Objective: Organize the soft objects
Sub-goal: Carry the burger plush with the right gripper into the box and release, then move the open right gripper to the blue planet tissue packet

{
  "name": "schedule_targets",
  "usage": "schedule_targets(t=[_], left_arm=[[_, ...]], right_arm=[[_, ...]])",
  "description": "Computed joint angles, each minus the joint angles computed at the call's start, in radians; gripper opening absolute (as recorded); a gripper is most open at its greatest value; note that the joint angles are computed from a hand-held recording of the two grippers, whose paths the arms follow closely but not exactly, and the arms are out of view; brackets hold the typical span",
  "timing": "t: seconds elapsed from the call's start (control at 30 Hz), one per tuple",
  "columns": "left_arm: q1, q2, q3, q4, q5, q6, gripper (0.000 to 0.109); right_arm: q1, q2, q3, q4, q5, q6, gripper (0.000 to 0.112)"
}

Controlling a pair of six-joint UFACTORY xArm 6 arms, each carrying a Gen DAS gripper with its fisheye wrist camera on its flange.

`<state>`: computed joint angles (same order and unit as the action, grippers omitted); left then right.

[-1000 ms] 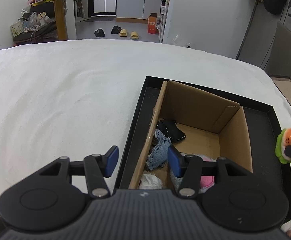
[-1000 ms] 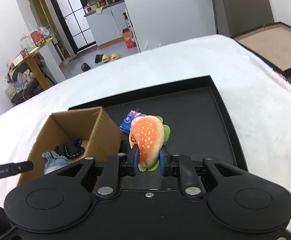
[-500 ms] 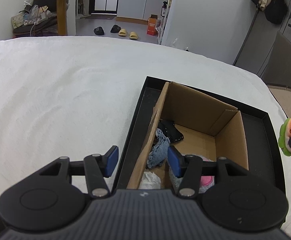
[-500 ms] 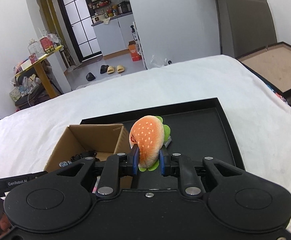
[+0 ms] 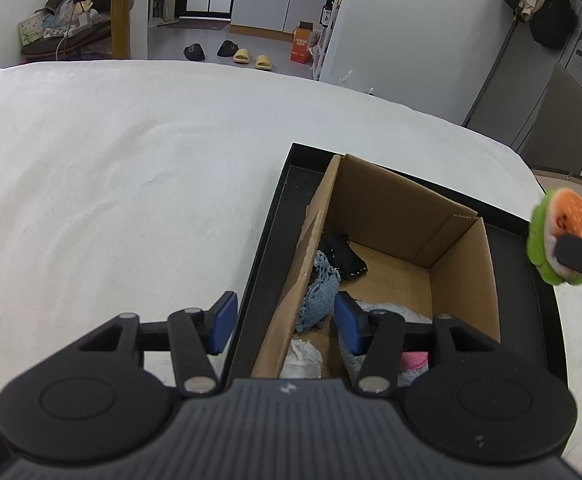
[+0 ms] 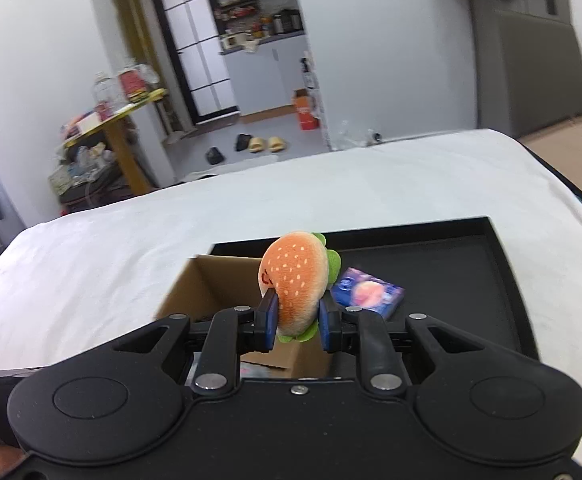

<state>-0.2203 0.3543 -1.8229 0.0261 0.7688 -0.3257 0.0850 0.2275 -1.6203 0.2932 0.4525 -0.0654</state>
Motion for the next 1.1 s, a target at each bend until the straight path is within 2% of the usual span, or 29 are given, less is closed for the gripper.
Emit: schedule_targets(t=[0.07, 0.13, 0.17, 0.3, 0.37, 0.6, 0.83, 1.03, 1.1], left_arm=[[0.0, -0.001, 0.002, -0.013, 0.002, 0.011, 0.051], [0.0, 0.002, -0.003, -0.02, 0.008, 0.02, 0.048], [0.0, 0.001, -0.003, -0.02, 0.009, 0.02, 0.044], [-0.003, 0.008, -0.016, -0.026, 0.035, 0.032, 0.014], [-0.009, 0.01, -0.02, 0.004, 0.041, 0.019, 0.011], [-0.023, 0.003, -0.016, 0.057, 0.046, 0.002, 0.01], [-0.041, 0.002, -0.029, 0.128, 0.061, -0.033, 0.01], [-0.059, 0.039, -0.1, 0.179, 0.125, -0.043, 0.01], [-0.066, 0.052, -0.126, 0.197, 0.141, -0.043, 0.014]], right_arm=[[0.007, 0.014, -0.021, 0.03, 0.008, -0.031, 0.022], [0.013, 0.027, -0.042, 0.086, 0.02, -0.089, 0.028], [0.014, 0.034, -0.051, 0.086, 0.02, -0.096, 0.033], [0.01, 0.021, -0.04, 0.068, 0.025, -0.068, 0.038], [0.002, 0.0, -0.014, 0.083, 0.015, -0.07, 0.044], [-0.029, -0.044, 0.057, 0.116, -0.014, -0.054, 0.051], [-0.06, -0.066, 0.089, 0.185, -0.011, -0.119, 0.052], [-0.089, -0.059, 0.075, 0.194, 0.011, -0.169, 0.056], [-0.099, -0.052, 0.062, 0.19, 0.017, -0.183, 0.057]])
